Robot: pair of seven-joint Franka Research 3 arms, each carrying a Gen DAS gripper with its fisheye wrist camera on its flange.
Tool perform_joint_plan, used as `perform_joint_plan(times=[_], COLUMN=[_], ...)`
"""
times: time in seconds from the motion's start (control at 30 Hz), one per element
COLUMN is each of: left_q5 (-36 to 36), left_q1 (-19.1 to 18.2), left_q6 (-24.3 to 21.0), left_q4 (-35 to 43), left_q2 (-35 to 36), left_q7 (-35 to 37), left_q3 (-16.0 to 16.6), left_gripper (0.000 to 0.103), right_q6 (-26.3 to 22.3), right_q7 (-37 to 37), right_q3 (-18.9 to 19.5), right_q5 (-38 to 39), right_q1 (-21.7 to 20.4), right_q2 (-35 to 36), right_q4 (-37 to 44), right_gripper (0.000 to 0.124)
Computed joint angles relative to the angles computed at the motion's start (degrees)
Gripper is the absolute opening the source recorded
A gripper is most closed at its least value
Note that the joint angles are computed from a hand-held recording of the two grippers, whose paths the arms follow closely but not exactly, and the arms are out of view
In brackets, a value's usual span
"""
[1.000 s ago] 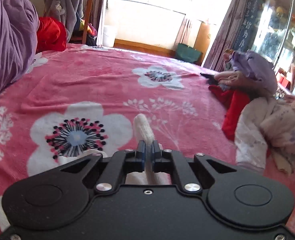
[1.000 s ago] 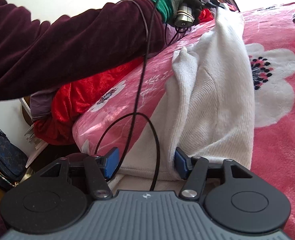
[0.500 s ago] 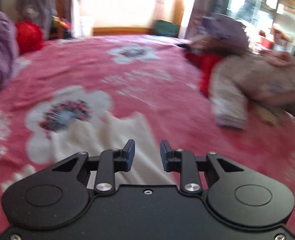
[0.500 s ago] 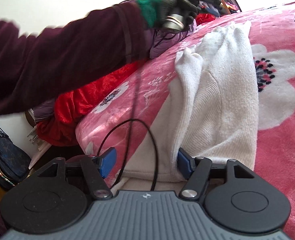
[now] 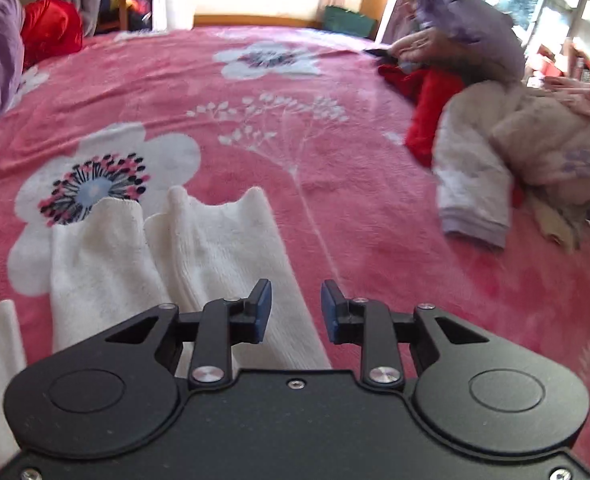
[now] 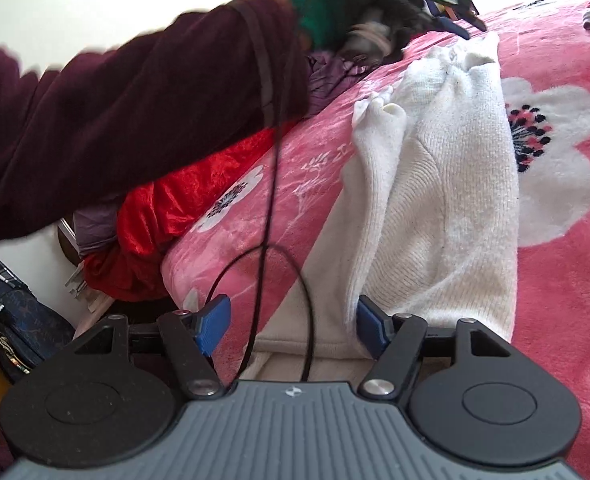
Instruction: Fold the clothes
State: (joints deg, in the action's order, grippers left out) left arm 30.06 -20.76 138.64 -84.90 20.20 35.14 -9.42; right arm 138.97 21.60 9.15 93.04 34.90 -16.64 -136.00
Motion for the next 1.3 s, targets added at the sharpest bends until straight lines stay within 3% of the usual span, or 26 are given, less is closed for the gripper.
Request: perform_joint_plan(times=[0.07,0.17,0.37,0.5,0.63,0.87,0.93,1.03,1.13,1.17,1.3], left_q5=[-5.6,-5.7,3.2,8.1,5.5,2.8,2.1,3.5,6.5,7.6,15.2], left_q1=[2.0,1.8,1.4,5.0,9.2,13.1,13.2,12.7,11.5,11.1,10.1], left_q6=[-1.5,3.1,6.9,3.7,3.5,6.6,4.8,-1.2,-5.1,-5.9,-4.6], left_q4=[3.6,0.9,-16.2,-29.2,-39.3,-39.2,-36.1,-30.8,-28.4,-28.1,-30.5], left_q2=[4.4,1.8,-16.5,-30.0,-38.1,-33.9,-30.1,-24.8,-22.7,-22.5,-27.2], left_q7=[4.6,1.5,-7.2,-17.4,-24.7,-24.4,-22.7,-21.0,-20.7,-20.8,-26.2], left_q3=[-1.4,-0.2,-0.3,-2.3,-3.2,-4.4,-4.3,-4.5,-4.1,-4.0,-4.5], left_gripper=[0.03,0.031,0.041,0.041,0.04,0.04,0.04,0.04,0.009,0.004,0.002], right_q6=[-0.2,-0.6,1.1,3.9,7.1,8.2,7.8,7.2,6.2,5.9,4.8], right_q7=[0.3,0.7,1.5,2.3,2.2,3.5,3.6,3.7,3.7,3.7,3.8], right_q3=[0.0,-0.1,0.1,0.5,1.4,1.1,0.8,0.4,0.1,0.0,-0.2], right_q5=[-0.2,-0.2,0.9,2.1,2.7,-0.8,-1.0,-1.3,-1.2,-1.2,-0.9], right_q1=[0.0,-0.1,-0.1,0.3,1.0,2.1,2.2,2.1,1.9,1.9,1.6], right_q2=[0.4,0.8,-1.2,-4.0,-5.3,-5.4,-5.1,-4.5,-4.0,-3.8,-3.9], right_q4=[0.3,0.4,-0.8,-2.4,-3.2,-3.3,-3.2,-2.9,-2.7,-2.7,-2.9], right_gripper=[0.068,0.068,0.068,0.068,0.068,0.068,0.068,0.067,0.067,0.067,0.067])
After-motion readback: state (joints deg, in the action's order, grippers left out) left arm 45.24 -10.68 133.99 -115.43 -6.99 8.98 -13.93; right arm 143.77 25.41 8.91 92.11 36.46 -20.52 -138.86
